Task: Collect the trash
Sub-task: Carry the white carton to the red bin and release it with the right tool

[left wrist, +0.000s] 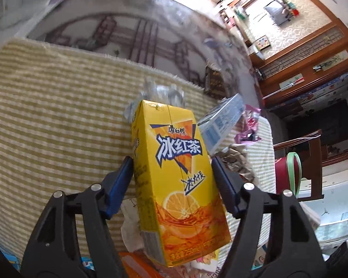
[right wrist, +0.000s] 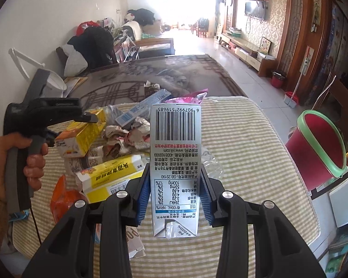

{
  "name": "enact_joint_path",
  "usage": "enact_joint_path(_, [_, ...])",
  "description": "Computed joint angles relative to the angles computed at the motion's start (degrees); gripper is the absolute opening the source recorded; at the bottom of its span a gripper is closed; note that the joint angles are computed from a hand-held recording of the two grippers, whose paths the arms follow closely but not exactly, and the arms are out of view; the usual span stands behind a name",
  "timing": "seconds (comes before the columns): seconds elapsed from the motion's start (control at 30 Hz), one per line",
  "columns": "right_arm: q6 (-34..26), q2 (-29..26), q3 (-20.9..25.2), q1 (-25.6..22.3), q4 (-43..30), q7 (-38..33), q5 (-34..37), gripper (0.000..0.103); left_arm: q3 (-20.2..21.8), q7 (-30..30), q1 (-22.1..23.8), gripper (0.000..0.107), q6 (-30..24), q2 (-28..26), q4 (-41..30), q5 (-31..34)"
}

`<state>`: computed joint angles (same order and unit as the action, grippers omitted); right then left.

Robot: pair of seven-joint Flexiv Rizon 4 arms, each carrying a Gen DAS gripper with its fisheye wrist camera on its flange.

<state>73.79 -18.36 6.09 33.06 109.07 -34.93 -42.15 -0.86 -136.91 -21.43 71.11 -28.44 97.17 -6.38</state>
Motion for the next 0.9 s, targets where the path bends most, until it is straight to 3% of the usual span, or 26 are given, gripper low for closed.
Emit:
enact_joint_path(0.07, [1.06,-0.02,-0.43,-0.14,-0.19,0.27,-0.41,0.037,3.77,-2.91,-3.34,0.067,-0.49,1.44,-0.74,4.34])
enact_joint_path(0.2, [2.8,-0.07,-0.89,-1.01,-0.29,-0.69,-0.43,0.037,11.76,-12.23,-12.01,0.067,-5.82,4.03,-5.8,20.02])
enact_joint_path(0.37, [4.56,-1.04,-0.09,-3.73,-1.19,-5.98,3.91,0.037,12.64,-17.5,-18.24,0.067,-13.29,3.0,-15.04,33.68])
enact_joint_path(0.57, [7.68,-0.45,-2.71,-7.69,-0.24,-11.53,6.85,0.037,6.7,-17.17,-17.26,0.067,-17.94,-3.49,-25.98,35.12])
enact_joint_path(0.73, [6.66,-1.06,-7.06,-13.05,-2.49,-12.7,8.79,0.037,6.24,-17.6,-19.55,0.067,-23.63,-10.61,-37.77,34.43])
enact_joint_path(0.9, [3.69,-4.66,-6.27,-18.65,-8.26,-17.2,14.02,0.038,6.25,-15.68,-22.01,0.067,-30.2,-18.5,-51.12,32.38])
